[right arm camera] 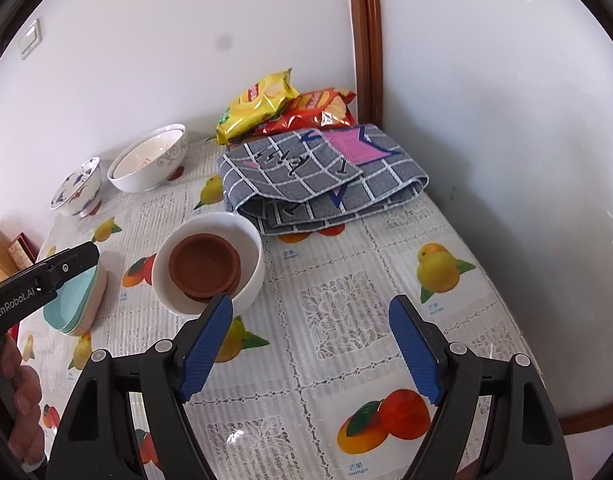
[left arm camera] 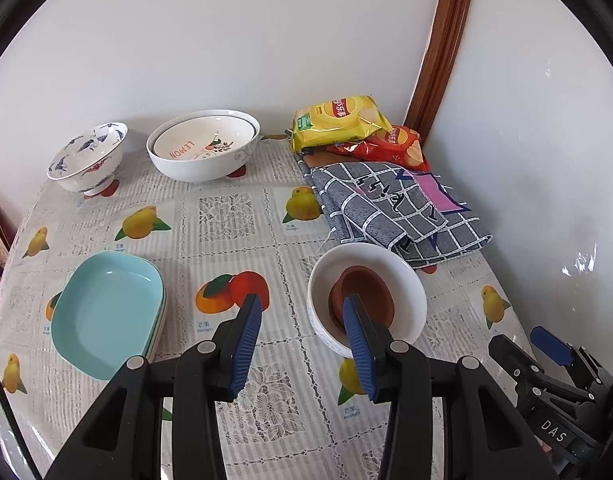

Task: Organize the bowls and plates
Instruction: 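Withdraw the left gripper from the white bowl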

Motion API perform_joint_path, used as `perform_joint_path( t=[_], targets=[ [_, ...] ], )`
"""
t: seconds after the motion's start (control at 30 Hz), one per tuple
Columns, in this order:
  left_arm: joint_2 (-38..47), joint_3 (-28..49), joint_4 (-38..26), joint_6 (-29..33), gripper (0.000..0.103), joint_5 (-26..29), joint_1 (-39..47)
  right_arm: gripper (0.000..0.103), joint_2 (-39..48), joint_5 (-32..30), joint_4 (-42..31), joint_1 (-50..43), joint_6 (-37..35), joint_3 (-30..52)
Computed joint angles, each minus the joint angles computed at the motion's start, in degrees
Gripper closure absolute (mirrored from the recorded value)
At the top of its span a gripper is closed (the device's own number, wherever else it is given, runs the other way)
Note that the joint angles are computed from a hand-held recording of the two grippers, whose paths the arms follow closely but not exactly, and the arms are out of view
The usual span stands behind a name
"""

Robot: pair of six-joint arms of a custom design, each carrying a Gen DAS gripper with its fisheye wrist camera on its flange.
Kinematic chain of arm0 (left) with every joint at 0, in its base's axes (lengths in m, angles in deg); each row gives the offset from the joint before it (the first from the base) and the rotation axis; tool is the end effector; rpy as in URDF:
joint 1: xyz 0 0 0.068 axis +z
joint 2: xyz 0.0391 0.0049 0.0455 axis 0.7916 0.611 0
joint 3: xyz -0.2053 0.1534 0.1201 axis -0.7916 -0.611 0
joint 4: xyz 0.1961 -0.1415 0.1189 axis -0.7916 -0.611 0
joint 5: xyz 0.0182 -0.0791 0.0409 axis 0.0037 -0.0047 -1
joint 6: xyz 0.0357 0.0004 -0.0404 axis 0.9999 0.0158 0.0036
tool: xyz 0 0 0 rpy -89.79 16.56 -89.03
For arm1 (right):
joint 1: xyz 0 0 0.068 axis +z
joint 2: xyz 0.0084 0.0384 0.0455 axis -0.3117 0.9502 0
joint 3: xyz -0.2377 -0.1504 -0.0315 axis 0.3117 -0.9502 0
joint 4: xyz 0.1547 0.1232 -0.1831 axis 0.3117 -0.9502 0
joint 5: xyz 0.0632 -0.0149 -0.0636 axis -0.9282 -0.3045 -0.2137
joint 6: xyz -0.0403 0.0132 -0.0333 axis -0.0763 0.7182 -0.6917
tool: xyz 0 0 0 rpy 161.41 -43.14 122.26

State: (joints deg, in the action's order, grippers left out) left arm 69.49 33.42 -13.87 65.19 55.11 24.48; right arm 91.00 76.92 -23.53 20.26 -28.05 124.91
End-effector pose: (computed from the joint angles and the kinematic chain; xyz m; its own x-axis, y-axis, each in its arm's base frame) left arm 0.3304 -0.1759 0.2630 -0.7341 0.2312 -0.6385 0.3875 0.9147 -0.1144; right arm 0.2385 0.1651 0.2422 -0.6761 0.4048 -0.6157 0.4469 0.8896 0.0942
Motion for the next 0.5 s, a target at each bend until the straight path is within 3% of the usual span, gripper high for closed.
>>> perform_joint_path(
  t=[0.2, 0.5],
  targets=[
    [1.4, 0.8, -0.2, 0.7, 0.062, -0.5, 0.1, 0.023, 3.2, -0.1, -2.3, -1.3, -0.3, 2.3],
    [6.8, 5.6, -3.2, 1.6, 0.062, 1.3, 0.7, 0.029, 5.7, -1.9, 2.8, -3.4, -5.4, 2.5]
  ],
)
